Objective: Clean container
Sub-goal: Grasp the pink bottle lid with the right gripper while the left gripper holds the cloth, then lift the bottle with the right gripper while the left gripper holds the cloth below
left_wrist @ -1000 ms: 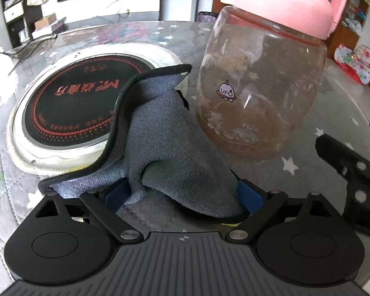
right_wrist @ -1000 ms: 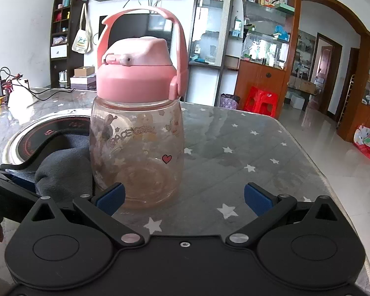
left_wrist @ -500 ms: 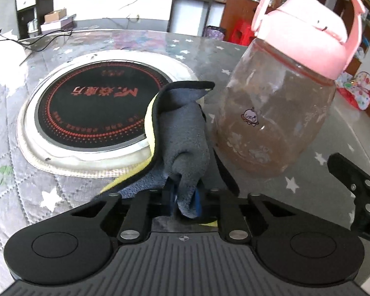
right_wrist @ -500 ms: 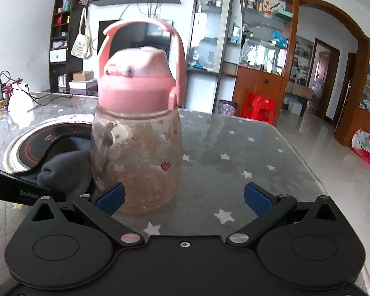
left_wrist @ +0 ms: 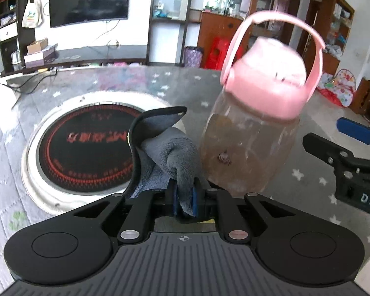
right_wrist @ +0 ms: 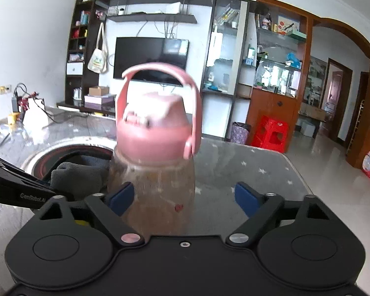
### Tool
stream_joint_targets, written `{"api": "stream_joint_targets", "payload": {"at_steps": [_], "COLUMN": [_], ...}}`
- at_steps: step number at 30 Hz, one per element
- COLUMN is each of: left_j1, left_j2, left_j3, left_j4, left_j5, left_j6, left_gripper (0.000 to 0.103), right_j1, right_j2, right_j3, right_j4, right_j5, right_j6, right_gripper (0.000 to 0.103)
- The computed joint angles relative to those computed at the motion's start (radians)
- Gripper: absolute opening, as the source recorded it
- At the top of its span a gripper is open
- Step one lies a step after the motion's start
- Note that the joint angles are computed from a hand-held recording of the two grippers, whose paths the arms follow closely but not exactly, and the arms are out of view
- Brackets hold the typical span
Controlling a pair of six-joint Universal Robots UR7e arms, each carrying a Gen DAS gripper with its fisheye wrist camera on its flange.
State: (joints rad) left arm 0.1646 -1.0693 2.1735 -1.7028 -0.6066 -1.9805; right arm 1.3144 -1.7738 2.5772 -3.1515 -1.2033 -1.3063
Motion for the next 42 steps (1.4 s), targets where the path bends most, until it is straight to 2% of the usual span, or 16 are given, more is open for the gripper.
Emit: {"api": "stream_joint_targets", "payload": {"at_steps": [8,14,16,21,24,28,32,34,36,39,42], "left_j1": [0.034,0.046,0.043,0.030,0.023,0.020,0.009,0.005,0.002,0.000,0.023], "left_j2": [0.010,0.017,0.017,0.027,0.028,0.016,-0.009,-0.002,0.009,0.026,0.024], "left_j3": [0.031,0.042,0.036,0.006,-0.007,-0.003,0.021,0.007,-0.014,-0.042,-0.036], "left_j4": [-0.119,-0.157,-0.141,-0.052,-0.001,0.014,-0.058,-0.013,0.054,0.146,0.132], "left_j5": [-0.057,-0.076,-0.079,-0.088,-0.090,-0.083,-0.061,-0.048,-0.036,-0.019,-0.011], "left_j6": [0.089,0.104,0.098,0.064,0.038,0.019,0.060,0.046,0.024,-0.009,0.015], "left_gripper": [0.011,0.013,0.021,0.049,0.058,0.061,0.064,0.066,0.073,0.077,0.077], "right_j1": [0.007,0.008,0.008,0.009,0.009,0.010,0.011,0.011,0.011,0.011,0.012], "right_j2": [0.002,0.003,0.004,0.005,0.005,0.006,0.007,0.008,0.008,0.009,0.009], "right_j3": [-0.012,-0.015,-0.015,-0.017,-0.018,-0.020,-0.021,-0.022,-0.023,-0.024,-0.025], "right_j4": [0.013,0.014,0.015,0.016,0.016,0.017,0.018,0.018,0.019,0.019,0.020], "right_j5": [0.003,0.002,0.002,0.002,0.002,0.002,0.002,0.002,0.002,0.002,0.002], "right_j6": [0.008,0.009,0.010,0.012,0.012,0.014,0.015,0.015,0.016,0.017,0.018], "right_gripper": [0.077,0.077,0.077,0.077,0.078,0.078,0.079,0.079,0.079,0.079,0.079]}}
